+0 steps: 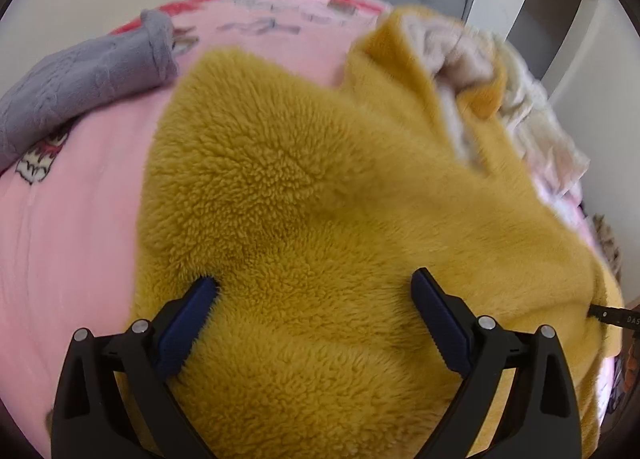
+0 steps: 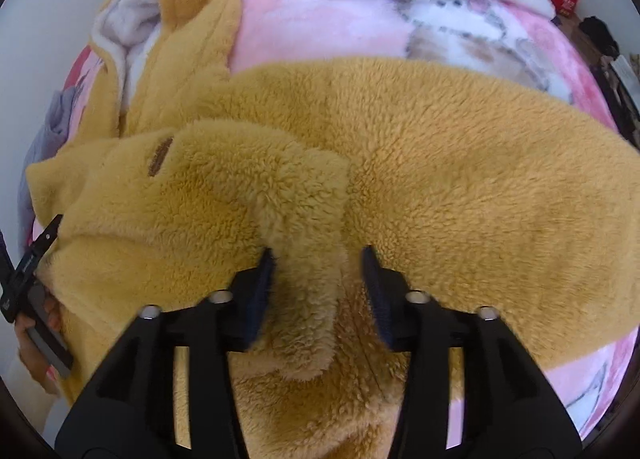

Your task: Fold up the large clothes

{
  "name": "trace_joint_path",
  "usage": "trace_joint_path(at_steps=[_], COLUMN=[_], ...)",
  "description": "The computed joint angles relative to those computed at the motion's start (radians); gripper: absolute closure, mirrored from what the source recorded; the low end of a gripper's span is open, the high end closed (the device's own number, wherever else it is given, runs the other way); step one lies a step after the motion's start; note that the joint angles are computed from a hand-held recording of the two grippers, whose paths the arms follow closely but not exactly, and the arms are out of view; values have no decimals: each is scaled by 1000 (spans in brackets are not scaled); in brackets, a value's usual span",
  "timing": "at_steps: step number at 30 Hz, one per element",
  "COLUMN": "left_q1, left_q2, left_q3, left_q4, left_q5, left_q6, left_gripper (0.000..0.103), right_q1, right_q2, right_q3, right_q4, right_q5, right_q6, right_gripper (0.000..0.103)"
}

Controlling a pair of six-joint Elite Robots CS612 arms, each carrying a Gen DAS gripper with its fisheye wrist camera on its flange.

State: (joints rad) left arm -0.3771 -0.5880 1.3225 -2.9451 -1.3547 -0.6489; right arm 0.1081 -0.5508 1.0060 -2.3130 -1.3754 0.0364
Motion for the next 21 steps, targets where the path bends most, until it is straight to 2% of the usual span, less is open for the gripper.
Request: trace_joint_path(at_steps=[1, 3, 6, 7, 8, 9, 10, 11, 15, 18, 21], left_q1=[-1, -1, 7, 10, 13, 13, 13, 23, 51, 64, 67], left_q2=[-5, -20, -29, -27, -23, -13, -3, 14, 64, 88, 103], left_q3=[12, 28, 13, -1, -21, -54, -79, -121, -219, -254, -271], left_q4=[-37, -80, -79, -62, -35, 11, 45, 99, 216, 250, 285], left_q5=[0, -11, -77, -98, -110, -99, -85, -107, -165, -180, -184], left_q6=[1, 13, 89, 123, 159, 192, 198, 192, 155, 120, 113], left_gripper=[8, 8, 8, 8, 8, 8, 8, 8, 8, 8, 8], right_q1=[2, -1, 5, 6, 8, 9, 15, 22, 36, 50, 54], right_q2=[-15, -57, -103, -103, -96, -81, -58, -36, 43, 60, 78], right_q3=[20, 78, 155, 156, 148, 120, 81, 42, -85, -96, -116], right_q4=[-33, -139, -357, -397, -431, -423, -377, -328, -195, -171, -121], right_q5=[-16, 2, -2, 13, 40, 63, 80, 71, 59, 7, -6], right_q6=[2, -8, -54, -75, -118, -148, -187, -198, -143, -94, -65], right_gripper=[43, 42, 34, 35, 44, 52, 64, 66, 66, 66, 65])
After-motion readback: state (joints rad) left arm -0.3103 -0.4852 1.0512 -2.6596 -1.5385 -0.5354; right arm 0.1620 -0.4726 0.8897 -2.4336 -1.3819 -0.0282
